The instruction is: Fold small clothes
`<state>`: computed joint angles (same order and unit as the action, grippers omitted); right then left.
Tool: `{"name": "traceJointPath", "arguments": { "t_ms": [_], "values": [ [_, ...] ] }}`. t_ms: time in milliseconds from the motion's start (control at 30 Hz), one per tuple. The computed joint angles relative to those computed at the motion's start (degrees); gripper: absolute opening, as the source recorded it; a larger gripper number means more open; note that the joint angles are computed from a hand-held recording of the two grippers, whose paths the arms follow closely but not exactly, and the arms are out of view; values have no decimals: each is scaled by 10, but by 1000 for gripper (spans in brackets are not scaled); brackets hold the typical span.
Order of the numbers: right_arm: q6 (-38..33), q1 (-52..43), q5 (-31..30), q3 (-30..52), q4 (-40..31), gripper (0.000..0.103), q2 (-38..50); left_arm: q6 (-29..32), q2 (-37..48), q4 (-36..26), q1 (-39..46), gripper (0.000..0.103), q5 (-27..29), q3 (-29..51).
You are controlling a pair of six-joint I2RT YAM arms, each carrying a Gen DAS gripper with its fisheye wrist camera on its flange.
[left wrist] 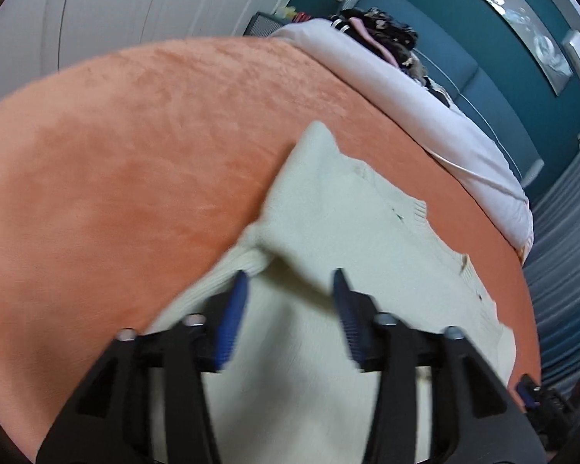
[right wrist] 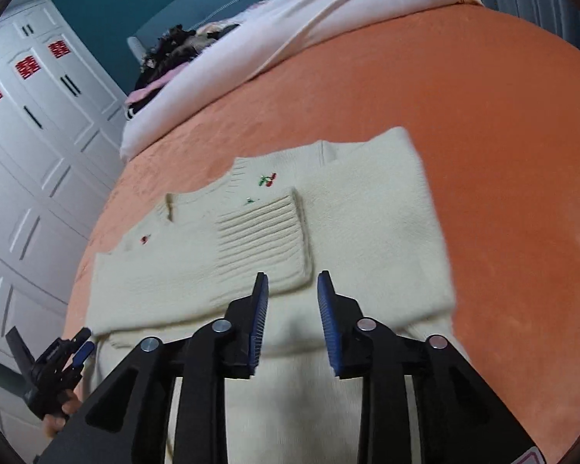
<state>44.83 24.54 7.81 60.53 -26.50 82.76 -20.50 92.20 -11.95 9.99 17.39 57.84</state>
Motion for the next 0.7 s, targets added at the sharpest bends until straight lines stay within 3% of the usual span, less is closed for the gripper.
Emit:
{"name": "traceJointPath", "arguments": {
  "t_ms": [33,67,133,200,267,367,433,500,533,567,600,633,667,700],
  "values": [
    [7,22,21,-23,-31,58,-41,23,-37,-22,17,68,10,-23],
    [25,54,44,-57,-74,62,-98,53,-71,-56,36,76,22,-39],
    [86,122,73,-103,-166,66,-178,113,-135,-138,89,80,50,-70],
    [220,228,94,-173,-262,67,-276,175,-182,-222,155,84,80,-96],
    [373,349,96,-221,-306,67,-334,235,-212,-300,233,85,111,-124],
    [582,526,152,-268,-317,68,-375,307,-256,-357,312,85,161,-162],
    [607,549,186,-278,-284,70,-366,322,-266,-377,308,85,172,-170],
    [570,509,180,-294,-225,70,-386,291,-278,-373,290,85,165,-177],
    [538,473,164,-307,-180,69,-394,283,-280,-373,281,82,166,-177],
    [525,441,148,-308,-153,68,-384,277,-276,-379,271,70,166,-173],
    [509,418,138,-307,-131,58,-376,277,-266,-391,265,61,174,-165],
    [492,404,128,-301,-117,28,-369,283,-247,-413,263,42,189,-152],
    [476,392,119,-289,-119,11,-361,284,-238,-433,259,14,192,-142],
    [474,396,129,-276,-130,11,-364,286,-232,-453,257,10,191,-130]
  ]
}}
